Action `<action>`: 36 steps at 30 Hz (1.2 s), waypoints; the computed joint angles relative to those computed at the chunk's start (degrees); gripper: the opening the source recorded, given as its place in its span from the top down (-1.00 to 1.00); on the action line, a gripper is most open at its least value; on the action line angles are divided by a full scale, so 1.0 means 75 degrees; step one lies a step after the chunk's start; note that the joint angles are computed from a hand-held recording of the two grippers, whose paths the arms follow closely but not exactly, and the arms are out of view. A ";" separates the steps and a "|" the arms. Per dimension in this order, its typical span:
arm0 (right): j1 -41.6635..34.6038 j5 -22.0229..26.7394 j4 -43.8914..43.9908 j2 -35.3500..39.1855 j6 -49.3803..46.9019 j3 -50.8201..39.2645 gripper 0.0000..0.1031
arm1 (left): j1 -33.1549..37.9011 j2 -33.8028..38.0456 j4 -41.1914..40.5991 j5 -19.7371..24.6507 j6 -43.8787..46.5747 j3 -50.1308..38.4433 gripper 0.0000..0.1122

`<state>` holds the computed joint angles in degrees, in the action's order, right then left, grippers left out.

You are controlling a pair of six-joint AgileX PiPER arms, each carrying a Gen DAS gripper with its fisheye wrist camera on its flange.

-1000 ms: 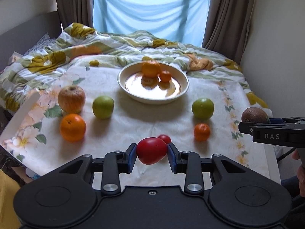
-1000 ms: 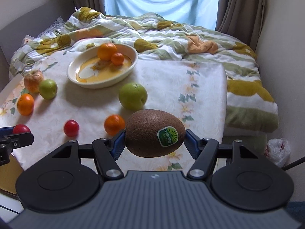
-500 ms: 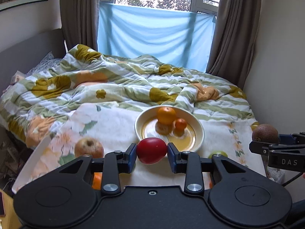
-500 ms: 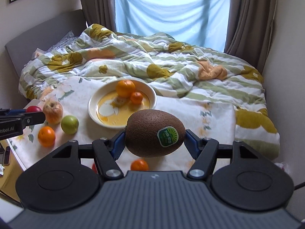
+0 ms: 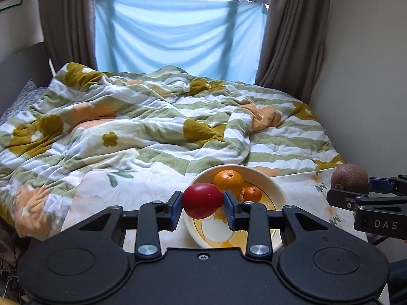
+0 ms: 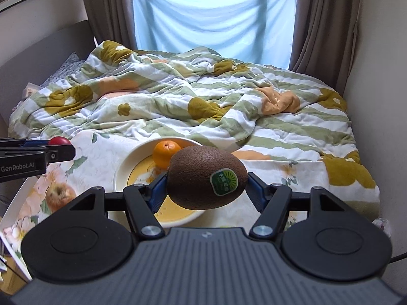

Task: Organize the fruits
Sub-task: 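Carry the tomato with the left tool while the right tool carries the kiwi to the bowl, then open the left tool to drop the tomato in the bowl while the right tool lowers and releases the kiwi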

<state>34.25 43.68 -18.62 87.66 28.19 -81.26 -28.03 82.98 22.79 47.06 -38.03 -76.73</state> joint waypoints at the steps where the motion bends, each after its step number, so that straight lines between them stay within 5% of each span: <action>1: 0.0019 0.0057 -0.0057 0.0163 0.0102 -0.0165 -0.57 | 0.0194 0.0172 -0.0281 -0.0106 0.0366 -0.0108 0.32; 13: -0.0161 0.0864 -0.0167 0.2250 0.1072 -0.2201 -0.57 | 0.1390 0.2570 -0.2188 -0.0498 0.3618 -0.1484 0.32; 25: -0.0348 0.1021 0.0006 0.3304 0.1605 -0.2862 -0.57 | 0.1373 0.3668 -0.2233 -0.0911 0.4951 -0.1890 0.30; 27: -0.0366 0.1066 0.0024 0.3382 0.1583 -0.2933 -0.57 | 0.1350 0.3679 -0.2206 -0.0961 0.5009 -0.1888 0.12; 31: -0.0358 0.1155 -0.0033 0.3446 0.1607 -0.3031 -0.57 | 0.1427 0.3530 -0.2405 -0.1096 0.5223 -0.1708 -0.76; 36: -0.0350 0.1234 -0.0058 0.3328 0.1594 -0.2998 -0.57 | 0.1503 0.3046 -0.2654 -0.1024 0.5350 -0.1358 -0.79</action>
